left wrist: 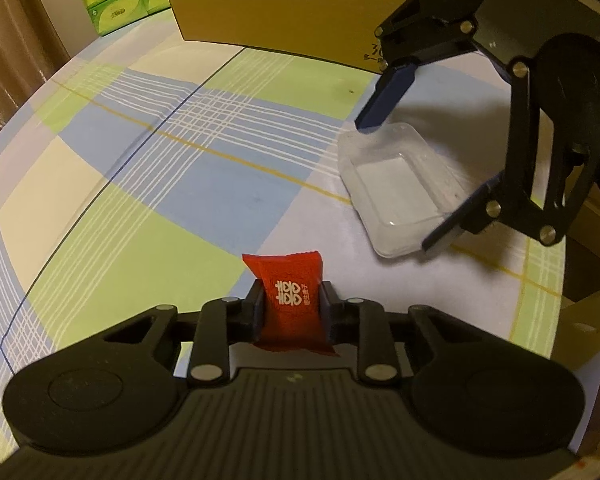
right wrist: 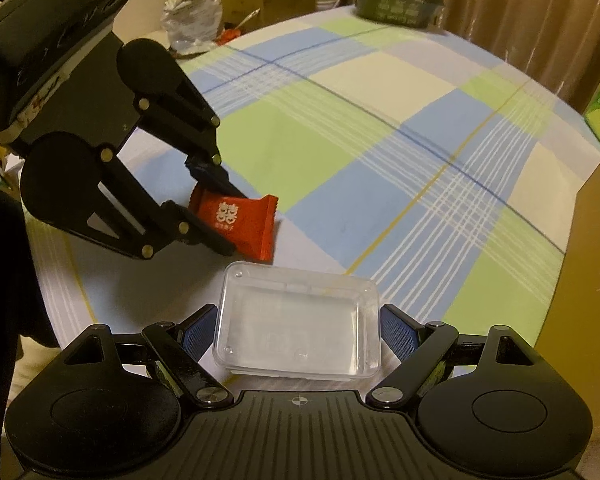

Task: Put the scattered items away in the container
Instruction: 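Carry the red packet in the left gripper while the right gripper carries the container to the box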

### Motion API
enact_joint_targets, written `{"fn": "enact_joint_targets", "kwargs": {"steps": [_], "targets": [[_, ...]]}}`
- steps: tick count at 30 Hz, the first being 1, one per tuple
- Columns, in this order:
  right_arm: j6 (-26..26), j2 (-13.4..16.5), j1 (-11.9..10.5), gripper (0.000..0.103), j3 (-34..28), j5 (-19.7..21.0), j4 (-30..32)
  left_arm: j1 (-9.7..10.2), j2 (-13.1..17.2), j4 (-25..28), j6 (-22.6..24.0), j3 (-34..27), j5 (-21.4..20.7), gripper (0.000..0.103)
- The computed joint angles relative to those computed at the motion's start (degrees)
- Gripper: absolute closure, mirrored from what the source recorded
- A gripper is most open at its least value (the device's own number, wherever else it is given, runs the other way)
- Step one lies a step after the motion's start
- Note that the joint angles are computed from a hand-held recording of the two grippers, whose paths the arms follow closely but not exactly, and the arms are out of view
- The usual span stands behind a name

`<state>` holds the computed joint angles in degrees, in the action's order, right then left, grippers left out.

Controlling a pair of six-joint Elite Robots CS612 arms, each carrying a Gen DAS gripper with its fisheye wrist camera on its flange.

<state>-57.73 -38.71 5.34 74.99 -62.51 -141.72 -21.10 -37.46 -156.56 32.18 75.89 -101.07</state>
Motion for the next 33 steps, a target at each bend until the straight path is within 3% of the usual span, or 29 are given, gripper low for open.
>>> {"fn": "enact_joint_targets", "kwargs": {"steps": [23, 33], "targets": [[3.53, -4.64, -2.60, 0.019, 4.82, 5.26, -10.38, -1.98, -4.81, -1.20, -1.61, 2.20, 2.39, 0.081], [6.06, -5.64, -4.45, 0.019, 5.19, 5.67, -15.49, -3.53, -5.81, -1.19, -0.50, 0.73, 3.14, 0.081]]}}
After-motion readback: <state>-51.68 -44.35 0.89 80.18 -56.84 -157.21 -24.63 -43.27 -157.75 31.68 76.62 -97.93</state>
